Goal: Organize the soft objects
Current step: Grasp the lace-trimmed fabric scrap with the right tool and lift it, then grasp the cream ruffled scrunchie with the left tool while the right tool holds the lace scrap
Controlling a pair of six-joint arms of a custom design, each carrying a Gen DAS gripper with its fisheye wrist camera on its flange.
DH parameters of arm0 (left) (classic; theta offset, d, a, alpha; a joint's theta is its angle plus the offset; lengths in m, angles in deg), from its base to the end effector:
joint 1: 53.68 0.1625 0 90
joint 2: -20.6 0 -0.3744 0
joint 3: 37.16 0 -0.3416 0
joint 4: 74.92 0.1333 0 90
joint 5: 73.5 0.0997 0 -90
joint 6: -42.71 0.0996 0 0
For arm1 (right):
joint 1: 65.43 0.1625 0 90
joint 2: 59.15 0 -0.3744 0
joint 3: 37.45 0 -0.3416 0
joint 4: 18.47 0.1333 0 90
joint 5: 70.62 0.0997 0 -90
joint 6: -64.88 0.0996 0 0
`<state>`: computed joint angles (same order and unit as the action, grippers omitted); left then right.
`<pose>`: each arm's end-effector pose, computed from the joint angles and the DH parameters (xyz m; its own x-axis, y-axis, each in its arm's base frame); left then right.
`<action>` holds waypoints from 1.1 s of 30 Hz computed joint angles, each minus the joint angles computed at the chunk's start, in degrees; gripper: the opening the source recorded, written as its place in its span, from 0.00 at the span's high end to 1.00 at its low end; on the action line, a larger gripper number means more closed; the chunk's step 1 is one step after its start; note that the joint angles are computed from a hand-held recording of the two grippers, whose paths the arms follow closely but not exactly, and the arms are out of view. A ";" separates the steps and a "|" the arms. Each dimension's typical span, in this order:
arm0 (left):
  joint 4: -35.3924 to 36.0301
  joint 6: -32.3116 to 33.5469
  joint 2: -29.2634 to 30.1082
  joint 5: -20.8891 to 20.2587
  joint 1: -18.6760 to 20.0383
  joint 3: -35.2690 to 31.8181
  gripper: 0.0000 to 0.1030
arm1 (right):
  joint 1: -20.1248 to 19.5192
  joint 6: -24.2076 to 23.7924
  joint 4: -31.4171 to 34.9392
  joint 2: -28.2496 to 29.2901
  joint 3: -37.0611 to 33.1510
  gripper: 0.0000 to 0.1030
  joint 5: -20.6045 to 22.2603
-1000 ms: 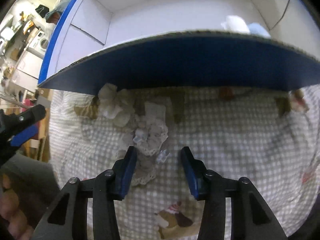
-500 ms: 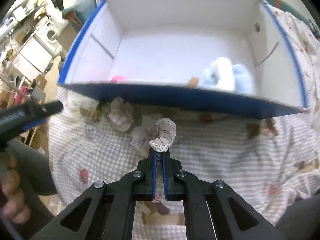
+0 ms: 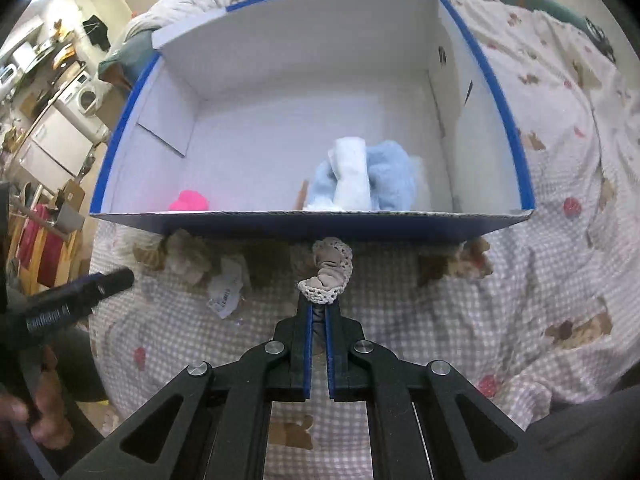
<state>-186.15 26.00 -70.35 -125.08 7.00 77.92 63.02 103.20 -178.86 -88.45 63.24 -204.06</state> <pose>-0.0263 -0.4454 0.3142 -0.7801 0.1433 -0.6090 0.2764 0.9522 -0.1300 0.3828 -0.3779 -0.0521 -0.8258 0.1239 0.5502 -0.1398 0.9001 -0.4126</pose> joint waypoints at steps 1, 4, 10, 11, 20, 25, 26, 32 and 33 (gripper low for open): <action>-0.23 0.71 0.59 -0.38 -0.21 0.19 0.40 | -0.11 -0.39 -0.62 -0.04 -0.02 0.93 0.02; -2.19 4.57 3.37 -0.83 -1.57 0.74 0.40 | -0.74 -1.68 -2.94 0.16 -0.19 0.93 0.82; -8.62 9.23 8.46 -2.20 -0.18 -0.17 0.54 | -1.40 -1.82 -6.42 -0.79 1.59 0.93 1.80; -7.28 8.50 9.35 -1.36 0.28 -1.13 0.74 | -1.56 -1.99 -7.09 -1.16 2.11 0.93 1.90; -3.38 7.61 3.38 -0.49 0.12 -0.22 0.91 | -1.78 -0.13 -8.32 -2.59 4.48 0.93 3.70; -1.16 5.63 -1.89 1.35 -1.54 0.83 0.91 | -1.32 -0.01 -8.03 -2.67 4.75 0.93 3.63; -0.75 5.23 -3.02 1.90 -1.70 1.15 0.91 | -1.32 0.20 -7.78 -2.71 4.85 0.93 3.58; -0.76 3.54 -4.01 4.15 -0.54 1.09 0.91 | -1.56 0.86 -5.92 -2.42 4.51 0.93 3.18; -0.89 3.35 -4.24 4.32 -0.43 1.37 0.91 | -1.50 0.79 -5.57 -2.22 4.26 0.93 2.95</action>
<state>-187.05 29.35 -74.59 -120.75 6.57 79.29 61.52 103.98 -184.43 -90.68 67.50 -201.11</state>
